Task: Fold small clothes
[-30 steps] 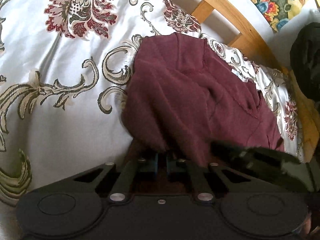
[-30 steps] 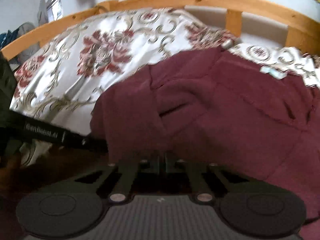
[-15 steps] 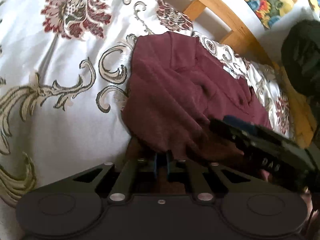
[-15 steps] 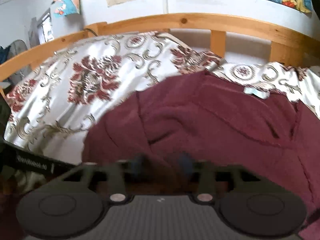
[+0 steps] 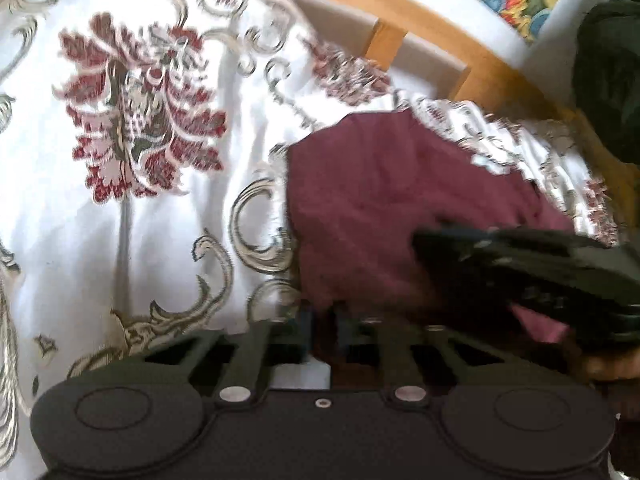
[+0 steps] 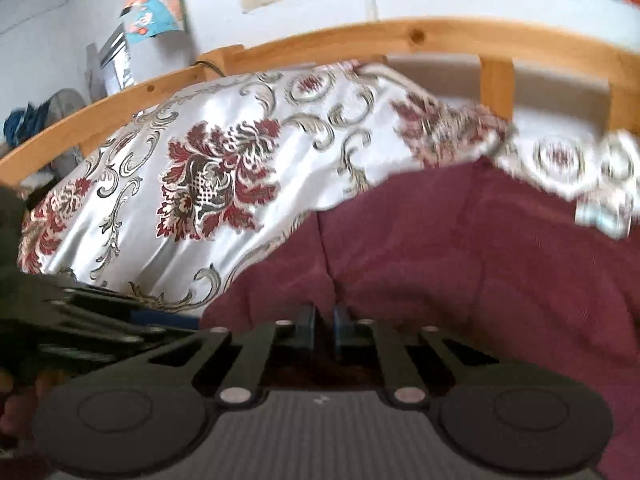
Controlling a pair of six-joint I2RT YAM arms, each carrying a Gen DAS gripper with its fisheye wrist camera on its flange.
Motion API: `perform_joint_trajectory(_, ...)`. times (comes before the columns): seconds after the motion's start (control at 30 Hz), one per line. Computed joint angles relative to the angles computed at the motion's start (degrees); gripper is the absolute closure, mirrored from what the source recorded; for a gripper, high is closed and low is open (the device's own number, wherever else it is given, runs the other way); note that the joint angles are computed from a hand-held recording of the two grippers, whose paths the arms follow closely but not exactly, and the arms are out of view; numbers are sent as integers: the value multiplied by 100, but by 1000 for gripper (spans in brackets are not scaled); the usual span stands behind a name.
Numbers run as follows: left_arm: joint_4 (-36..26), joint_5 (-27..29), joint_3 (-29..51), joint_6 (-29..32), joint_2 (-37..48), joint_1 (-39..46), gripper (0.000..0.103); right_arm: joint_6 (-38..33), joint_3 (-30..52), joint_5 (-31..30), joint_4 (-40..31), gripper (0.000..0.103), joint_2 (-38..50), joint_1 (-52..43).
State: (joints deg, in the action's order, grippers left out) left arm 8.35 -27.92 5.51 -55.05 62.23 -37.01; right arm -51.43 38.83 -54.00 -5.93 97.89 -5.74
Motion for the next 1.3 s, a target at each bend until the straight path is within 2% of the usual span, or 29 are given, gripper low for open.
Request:
perform_joint_trajectory(0.03,114,42,-70,-18,0,92,94,147,-104,-26,249,95,-69,7)
perform_joint_trajectory(0.1,-20,-74,-35,-235,77,57,94,626,-407,-2,1105,96,-204,-38)
perform_joint_trajectory(0.13,-73,-115,-20,-286,115,6,94,787,-445,87,1318,96,-214,-79)
perform_joint_trajectory(0.2,-312,-185,59,-267,86,-95,91,634,-115,115,741,95,-87,-300)
perform_joint_trajectory(0.23,-552,-162,136,-271,-18,-101,87,378,55,74,350,94,0,-454)
perform_joint_trajectory(0.27,-715,-122,152,-274,-175,-88,81,-18,174,54,-83,88,27,-689)
perform_joint_trajectory(0.3,-885,-135,149,-326,-382,-117,77,-405,229,11,-399,69,42,-934)
perform_joint_trajectory(0.37,-1077,-283,104,-451,-766,-311,58,-1412,324,-210,-1205,40,70,-1585)
perform_joint_trajectory(0.4,-1224,-470,94,-552,-959,-517,53,-2067,406,-311,-1739,39,120,-1986)
perform_joint_trajectory(0.47,-1604,-924,263,-851,-952,-1010,31,-3155,452,-280,-2419,33,184,-2875)
perform_joint_trajectory(0.53,-1913,-1483,557,-1138,-544,-1475,25,-3617,394,-321,-2549,30,245,-3667)
perform_joint_trajectory(0.6,-2049,-1810,905,-1128,0,-1535,23,-3601,300,-306,-2312,27,356,-4409)
perform_joint_trajectory(0.67,-2226,-1786,1360,-1056,560,-1173,23,-3511,302,-170,-2135,27,595,-4868)
perform_joint_trajectory(0.73,-1747,-1674,1397,-431,736,-724,23,-3493,223,96,-1887,27,792,-5138)
perform_joint_trajectory(0.8,-1330,-1258,1428,133,851,-58,23,-3840,355,19,-2185,27,1117,-5458)
perform_joint_trajectory(0.83,-1156,-943,1421,313,868,299,23,-4052,372,-49,-2291,27,1199,-5593)
perform_joint_trajectory(0.93,-372,334,1166,779,814,1480,34,-4565,409,-207,-2632,27,1300,-5823)
perform_joint_trajectory(1.0,-58,761,1162,941,1009,1898,40,-4688,562,-249,-2867,25,1478,-5894)
perform_joint_trajectory(1.03,71,1024,1181,1055,1129,2080,45,-4677,671,-267,-2954,23,1582,-5888)
perform_joint_trajectory(1.07,205,1306,1212,1167,1273,2245,54,-4668,780,-288,-3048,20,1696,-5867)
perform_joint_trajectory(1.1,358,1523,1225,1213,1402,2352,57,-4649,782,-311,-3060,18,1735,-5828)
perform_joint_trajectory(1.13,449,1615,1244,1205,1485,2385,58,-4669,844,-335,-3126,18,1795,-5805)
perform_joint_trajectory(1.23,445,1422,1394,1277,1657,2237,93,-4705,937,-376,-3254,17,1855,-5770)
perform_joint_trajectory(1.27,364,1167,1465,1290,1674,2092,99,-4703,979,-389,-3308,17,1887,-5759)
perform_joint_trajectory(1.3,360,776,1485,1321,1639,1857,98,-4696,1021,-400,-3366,17,1920,-5751)
